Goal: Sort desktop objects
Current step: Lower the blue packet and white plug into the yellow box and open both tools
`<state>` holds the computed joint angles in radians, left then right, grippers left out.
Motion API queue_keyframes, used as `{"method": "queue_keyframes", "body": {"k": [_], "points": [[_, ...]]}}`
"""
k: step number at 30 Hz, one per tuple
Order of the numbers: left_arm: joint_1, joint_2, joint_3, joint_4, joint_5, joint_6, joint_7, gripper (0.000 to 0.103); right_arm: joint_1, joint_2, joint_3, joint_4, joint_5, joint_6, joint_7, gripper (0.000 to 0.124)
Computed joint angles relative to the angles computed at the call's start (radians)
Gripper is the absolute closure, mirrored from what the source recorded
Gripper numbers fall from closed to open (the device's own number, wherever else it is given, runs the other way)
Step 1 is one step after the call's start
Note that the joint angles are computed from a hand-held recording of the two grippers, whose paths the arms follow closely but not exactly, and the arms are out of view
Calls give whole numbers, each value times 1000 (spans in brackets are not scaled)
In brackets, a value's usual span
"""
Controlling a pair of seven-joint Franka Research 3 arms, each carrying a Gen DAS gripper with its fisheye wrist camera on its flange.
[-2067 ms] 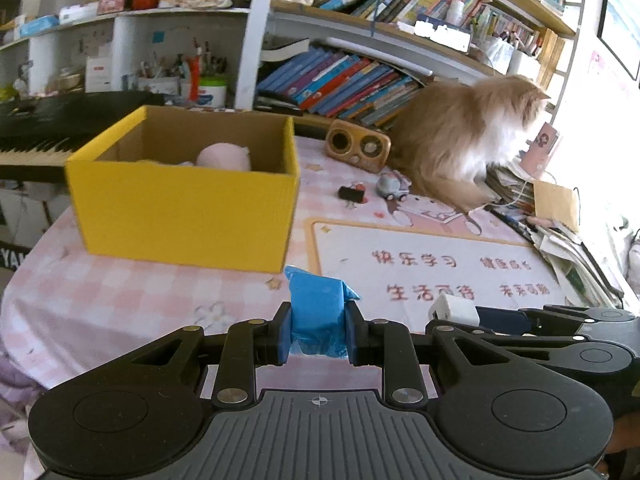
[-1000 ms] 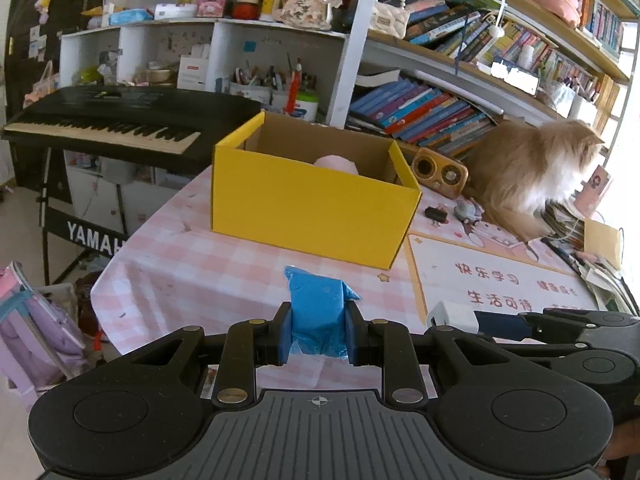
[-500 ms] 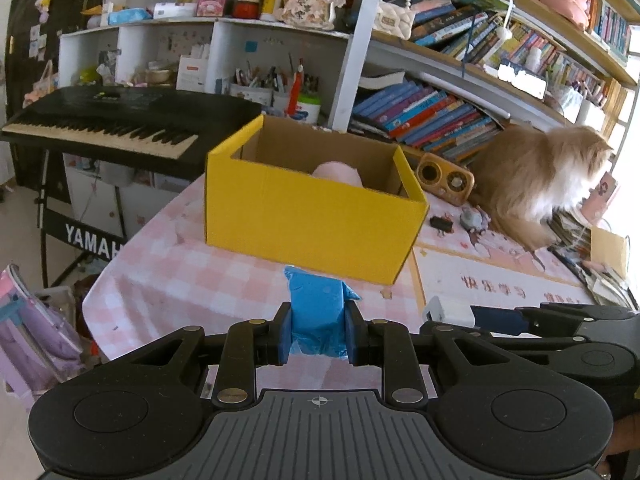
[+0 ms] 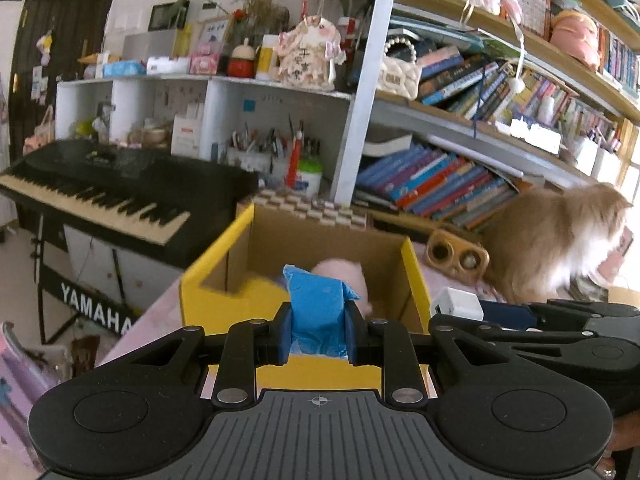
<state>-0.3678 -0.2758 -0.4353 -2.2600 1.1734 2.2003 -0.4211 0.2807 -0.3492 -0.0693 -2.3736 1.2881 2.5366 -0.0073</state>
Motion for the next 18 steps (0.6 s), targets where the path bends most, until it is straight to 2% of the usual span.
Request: {"method": "queue_keyframes", "body": {"k": [7, 11, 13, 15, 18], "points": [[35, 102, 48, 81, 50, 41, 15, 79, -6, 160, 16, 178, 42, -23, -50, 80], [38, 167, 80, 127, 38, 51, 66, 79, -28, 234, 37, 258, 15, -63, -55, 80], [37, 187, 96, 141, 11, 45, 99, 79, -37, 261, 50, 281, -8, -77, -69, 80], [45, 196, 124, 140, -40, 104, 163, 79, -45, 292, 63, 306, -59, -91, -66, 79], [51, 227, 141, 162, -118, 122, 290, 79, -53, 330, 82, 331, -153, -105, -61, 80]]}}
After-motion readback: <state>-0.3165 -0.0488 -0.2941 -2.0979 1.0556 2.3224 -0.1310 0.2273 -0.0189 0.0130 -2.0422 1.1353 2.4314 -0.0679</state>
